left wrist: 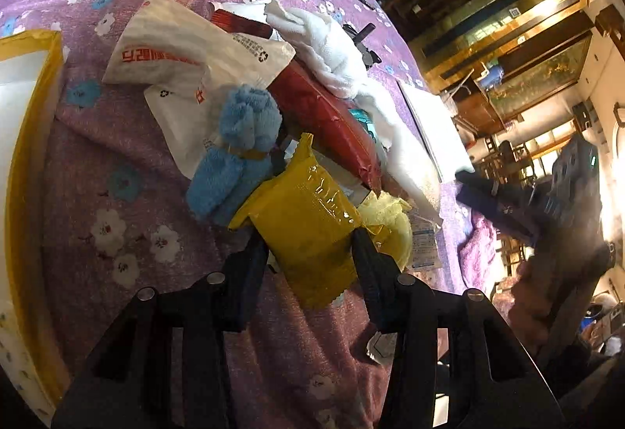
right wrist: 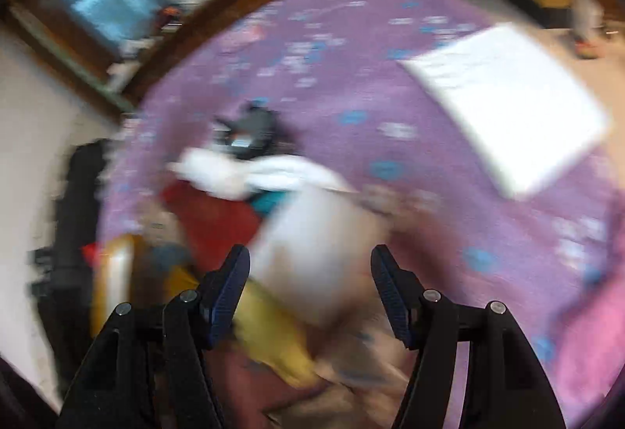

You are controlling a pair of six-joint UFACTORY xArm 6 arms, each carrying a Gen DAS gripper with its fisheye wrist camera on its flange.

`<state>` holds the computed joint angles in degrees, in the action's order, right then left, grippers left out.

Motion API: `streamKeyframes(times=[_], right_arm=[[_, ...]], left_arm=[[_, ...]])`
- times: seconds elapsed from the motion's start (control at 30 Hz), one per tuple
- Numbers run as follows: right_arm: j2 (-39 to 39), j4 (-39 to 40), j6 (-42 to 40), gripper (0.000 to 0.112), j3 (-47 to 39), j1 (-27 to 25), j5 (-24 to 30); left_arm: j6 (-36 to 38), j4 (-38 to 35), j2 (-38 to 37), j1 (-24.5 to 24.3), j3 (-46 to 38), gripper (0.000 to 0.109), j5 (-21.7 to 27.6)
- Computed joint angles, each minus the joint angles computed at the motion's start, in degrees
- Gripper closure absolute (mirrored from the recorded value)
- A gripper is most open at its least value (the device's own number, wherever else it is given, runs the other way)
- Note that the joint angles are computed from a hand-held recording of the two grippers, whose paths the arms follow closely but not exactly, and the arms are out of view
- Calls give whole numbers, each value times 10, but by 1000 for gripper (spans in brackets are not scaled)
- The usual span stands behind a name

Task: Organize soft objects
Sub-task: 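Grasp yellow snack packet with left tool while right tool reaches desiccant packet, then grasp white desiccant packet with right tool while left tool holds yellow packet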

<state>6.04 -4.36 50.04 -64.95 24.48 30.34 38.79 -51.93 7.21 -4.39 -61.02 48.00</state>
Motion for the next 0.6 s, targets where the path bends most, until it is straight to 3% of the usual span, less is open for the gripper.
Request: streamKeyframes(times=[0.07,0.13,0.27,0.33,0.37,0.4,0.6], right_arm=[[3,6,20,47,-9,1,72],[21,87,-10,47,-14,-6,106],[49,179,-22,48,-23,-10,90],[76,146,-6,56,-64,-9,134],[88,119,16,72,-89,-7,170],[92,115,19,77,-99,-6,183],[72,127,31,83,-78,-12,191]], left_arm=[[-18,31,10,4,-15,67,21],[-31,76,12,2,-25,68,35],[-60,127,28,1,-67,68,82],[-80,148,43,3,-94,69,107],[-92,153,54,2,-113,69,119],[-100,158,60,4,-124,70,130],[-115,188,84,-2,-171,70,162]])
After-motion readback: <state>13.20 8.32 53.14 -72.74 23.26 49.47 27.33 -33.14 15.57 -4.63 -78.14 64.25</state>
